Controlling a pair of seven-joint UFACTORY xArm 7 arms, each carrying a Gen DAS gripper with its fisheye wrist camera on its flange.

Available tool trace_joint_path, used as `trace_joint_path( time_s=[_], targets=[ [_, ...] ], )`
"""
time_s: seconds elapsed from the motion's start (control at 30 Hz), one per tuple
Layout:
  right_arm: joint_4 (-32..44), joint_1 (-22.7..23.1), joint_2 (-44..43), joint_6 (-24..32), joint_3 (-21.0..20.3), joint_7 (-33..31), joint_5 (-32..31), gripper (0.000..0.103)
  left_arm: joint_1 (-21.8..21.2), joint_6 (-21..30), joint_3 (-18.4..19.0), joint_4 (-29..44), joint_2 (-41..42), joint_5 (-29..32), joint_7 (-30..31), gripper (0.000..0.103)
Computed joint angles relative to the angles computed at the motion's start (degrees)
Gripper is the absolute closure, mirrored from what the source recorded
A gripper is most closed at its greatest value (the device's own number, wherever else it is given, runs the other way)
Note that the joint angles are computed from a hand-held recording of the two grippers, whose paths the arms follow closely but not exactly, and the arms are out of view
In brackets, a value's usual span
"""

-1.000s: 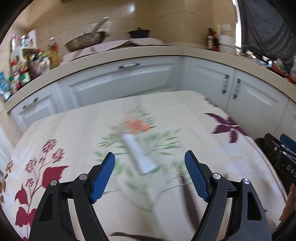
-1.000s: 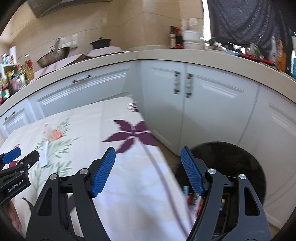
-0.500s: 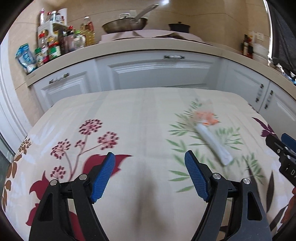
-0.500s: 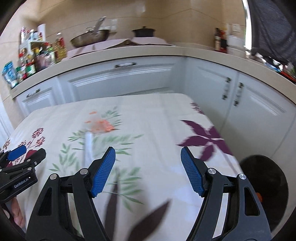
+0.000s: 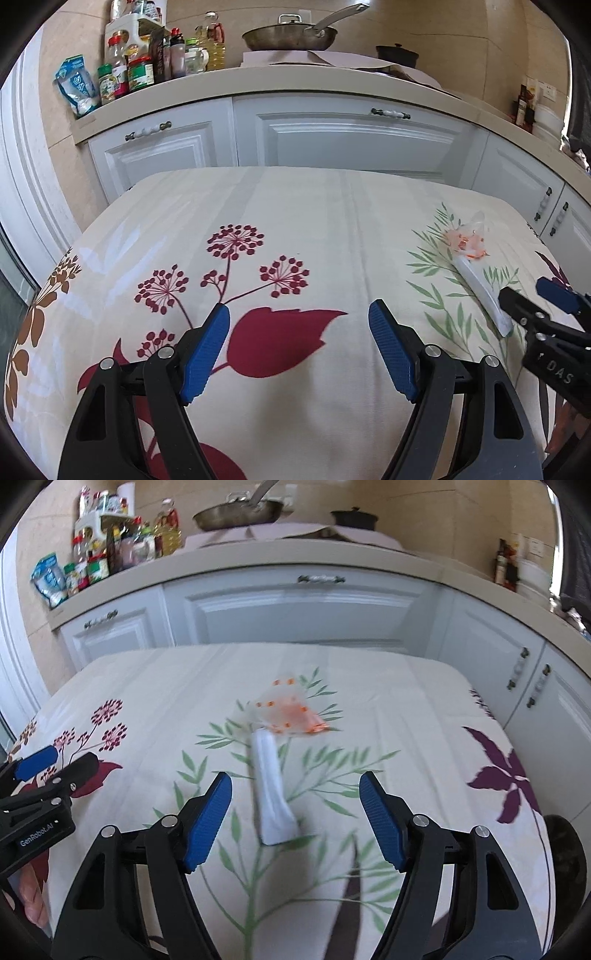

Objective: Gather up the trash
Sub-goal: 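Grasp the white strip with the right tool and lift it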

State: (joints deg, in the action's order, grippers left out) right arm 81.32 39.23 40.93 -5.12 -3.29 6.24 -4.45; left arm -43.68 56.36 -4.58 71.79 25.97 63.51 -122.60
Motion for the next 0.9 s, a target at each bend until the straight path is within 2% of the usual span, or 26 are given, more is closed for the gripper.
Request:
trace_joint_path(
  time_s=[0.03,0.17,0.27,0.47,0.5,0.53,0.7,0.9],
  targets=[
    [0.81,-0.09,0.39,1.13,0.24,-0.17,-0.08,0.041,0.17,-0.33,0.04,-0.25,-0.16,0.01,0.0,0.028],
    [4.28,-0.89,2.01,6.49,1.46,0.29,-1.02,0.044,0.73,-1.93,0.01,-1.39,-0.89,0.21,-0.77,0.028],
    [5.8,-1.92,2.72,9.4,2.66,0.62,-2.11,0.051,0.98,-2.42,-0.05,-1.67,-1.02,0.3,-0.94,0.028],
    [6.85,-3.81,3.26,11.46,5.27,-0.05,-3.94,0.072,1.42,-3.72,0.0,-1.72,-0.87,0.38,-0.63,0.028],
    [6.68,-3.83,3.15,11.33,5.25,-0.05,-4.14,0.081,1.41,-3.81,0.03,-1.64,-0.81,0.39,-0.59,0.028],
    [6.4,-3.98,2.99,11.13,5.35,-0.11,-4.27,0.084,1.39,-3.83,0.05,-1.48,-0.71,0.36,-0.51,0.028],
    [4.54,-5.36,1.97,10.05,6.58,-1.02,-4.24,0.084,1.01,-3.59,0.17,-0.34,-0.04,0.25,0.13,0.028],
    [1.14,-5.76,0.11,7.59,5.83,-1.01,-3.84,0.084,0.42,-3.88,0.6,2.02,1.5,-0.21,1.61,0.028]
  ],
)
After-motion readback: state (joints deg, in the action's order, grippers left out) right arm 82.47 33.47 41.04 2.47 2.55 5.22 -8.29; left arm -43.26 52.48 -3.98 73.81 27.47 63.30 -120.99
